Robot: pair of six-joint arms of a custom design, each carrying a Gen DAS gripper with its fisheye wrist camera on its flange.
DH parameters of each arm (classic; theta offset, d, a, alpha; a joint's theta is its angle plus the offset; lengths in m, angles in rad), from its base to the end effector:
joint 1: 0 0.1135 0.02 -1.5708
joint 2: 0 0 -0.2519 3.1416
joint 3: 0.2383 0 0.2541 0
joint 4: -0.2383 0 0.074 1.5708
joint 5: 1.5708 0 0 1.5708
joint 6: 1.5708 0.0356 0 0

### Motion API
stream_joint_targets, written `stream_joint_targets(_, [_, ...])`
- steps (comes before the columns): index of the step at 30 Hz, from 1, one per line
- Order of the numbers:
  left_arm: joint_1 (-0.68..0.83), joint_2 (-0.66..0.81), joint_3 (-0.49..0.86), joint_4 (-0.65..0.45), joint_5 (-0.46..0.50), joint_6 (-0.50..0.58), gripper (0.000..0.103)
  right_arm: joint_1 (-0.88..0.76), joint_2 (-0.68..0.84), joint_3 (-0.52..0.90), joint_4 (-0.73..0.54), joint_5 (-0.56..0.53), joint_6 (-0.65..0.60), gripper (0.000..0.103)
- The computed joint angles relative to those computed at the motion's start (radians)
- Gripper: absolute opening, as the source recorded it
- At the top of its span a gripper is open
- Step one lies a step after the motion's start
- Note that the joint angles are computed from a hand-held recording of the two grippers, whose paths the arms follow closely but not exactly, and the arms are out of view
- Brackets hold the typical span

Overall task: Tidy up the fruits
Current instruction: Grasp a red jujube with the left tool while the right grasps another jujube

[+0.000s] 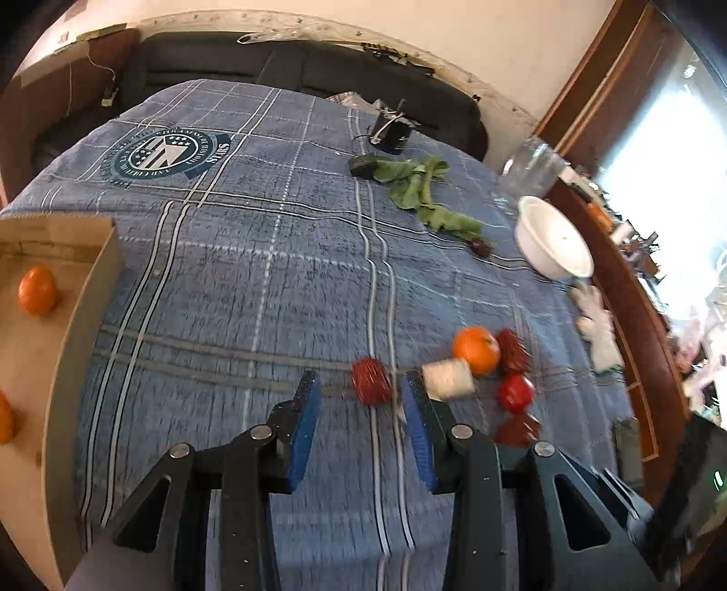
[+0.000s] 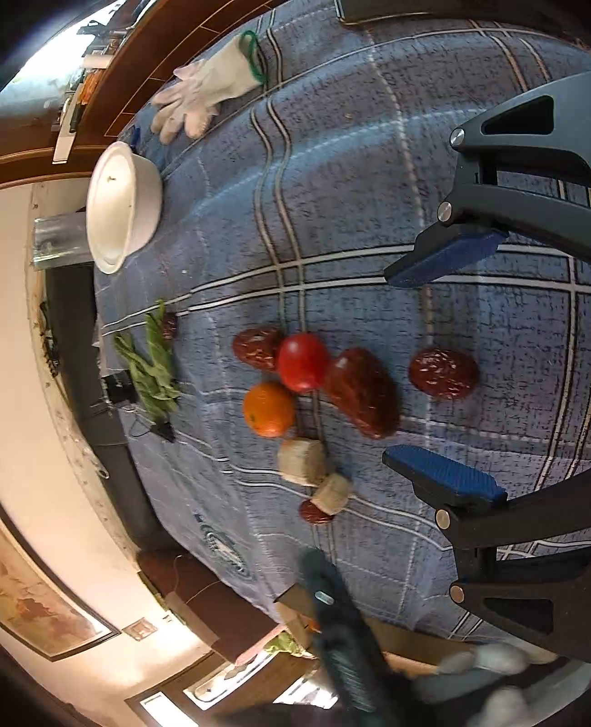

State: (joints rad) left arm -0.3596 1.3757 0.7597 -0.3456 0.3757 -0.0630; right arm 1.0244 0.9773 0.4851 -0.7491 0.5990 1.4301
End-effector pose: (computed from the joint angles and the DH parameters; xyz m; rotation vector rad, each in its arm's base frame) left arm 0.2469 -0.1068 0.1791 0.5277 2.5002 -0.6423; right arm 0.0995 0.1250 0.1607 0.6216 2.3929 0.1297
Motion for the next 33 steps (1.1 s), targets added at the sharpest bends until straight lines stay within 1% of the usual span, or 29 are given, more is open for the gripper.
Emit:
stream_joint_targets(3, [-0.018, 0.045, -0.002, 0.043, -0.006, 0.002, 0.036, 0.022, 0.063, 0.031, -0.028, 0.022, 0.019, 0.074])
stream_joint_targets(5, [-0.013, 0.074, -0.004, 0.057, 0.007, 0.006, 0.035, 0.023, 0.093, 0.045, -0.036, 0.022, 0.012, 0.067])
stream_joint_targets(8, [-0.004, 0.084, -0.007, 0.078, 0.033, 0.023, 0.035, 0.026, 0.138, 0.07, -0.057, 0.03, 0.009, 0.064])
stream_joint_targets(10, [0.0, 0.089, -0.015, 0.098, 0.046, 0.031, 0.035, 0.026, 0.158, 0.082, -0.062, 0.031, 0.003, 0.063])
stream_joint_targets(12, [-0.016, 0.083, -0.024, 0.115, 0.024, 0.044, 0.035, 0.028, 0.18, 0.094, -0.067, 0.032, -0.003, 0.063])
stream_joint_targets(14, [-0.047, 0.07, -0.038, 0.13, -0.019, 0.066, 0.035, 0.035, 0.211, 0.112, -0.081, 0.035, -0.002, 0.062])
stream_joint_targets(16, [-0.078, 0.054, -0.05, 0.134, -0.062, 0.09, 0.035, 0.04, 0.242, 0.129, -0.092, 0.038, -0.003, 0.062])
stream_joint_targets(18, [-0.091, 0.047, -0.055, 0.134, -0.083, 0.108, 0.035, 0.045, 0.266, 0.143, -0.108, 0.042, 0.004, 0.06])
stream_joint_targets(19, [-0.092, 0.045, -0.055, 0.13, -0.083, 0.116, 0.034, 0.046, 0.27, 0.146, -0.112, 0.043, 0.006, 0.059])
stream_joint_targets(21, [-0.085, 0.044, -0.055, 0.119, -0.075, 0.127, 0.016, 0.048, 0.272, 0.148, -0.117, 0.044, 0.005, 0.057])
stream_joint_targets(22, [-0.079, 0.042, -0.054, 0.114, -0.068, 0.129, 0.016, 0.052, 0.273, 0.15, -0.125, 0.048, 0.008, 0.05])
stream_joint_targets(23, [-0.072, 0.04, -0.056, 0.113, -0.06, 0.127, 0.016, 0.055, 0.276, 0.154, -0.129, 0.051, 0.011, 0.04])
stream_joint_targets(26, [-0.057, 0.024, -0.068, 0.121, -0.049, 0.113, 0.015, 0.059, 0.259, 0.146, -0.127, 0.052, 0.015, 0.024])
stream_joint_targets(31, [-0.028, 0.012, -0.074, 0.132, -0.009, 0.097, 0.015, 0.066, 0.189, 0.112, -0.095, 0.057, 0.011, 0.023])
stream_joint_targets(33, [-0.021, 0.001, -0.079, 0.139, -0.003, 0.09, 0.015, 0.09, 0.168, 0.113, -0.103, 0.083, 0.022, 0.023])
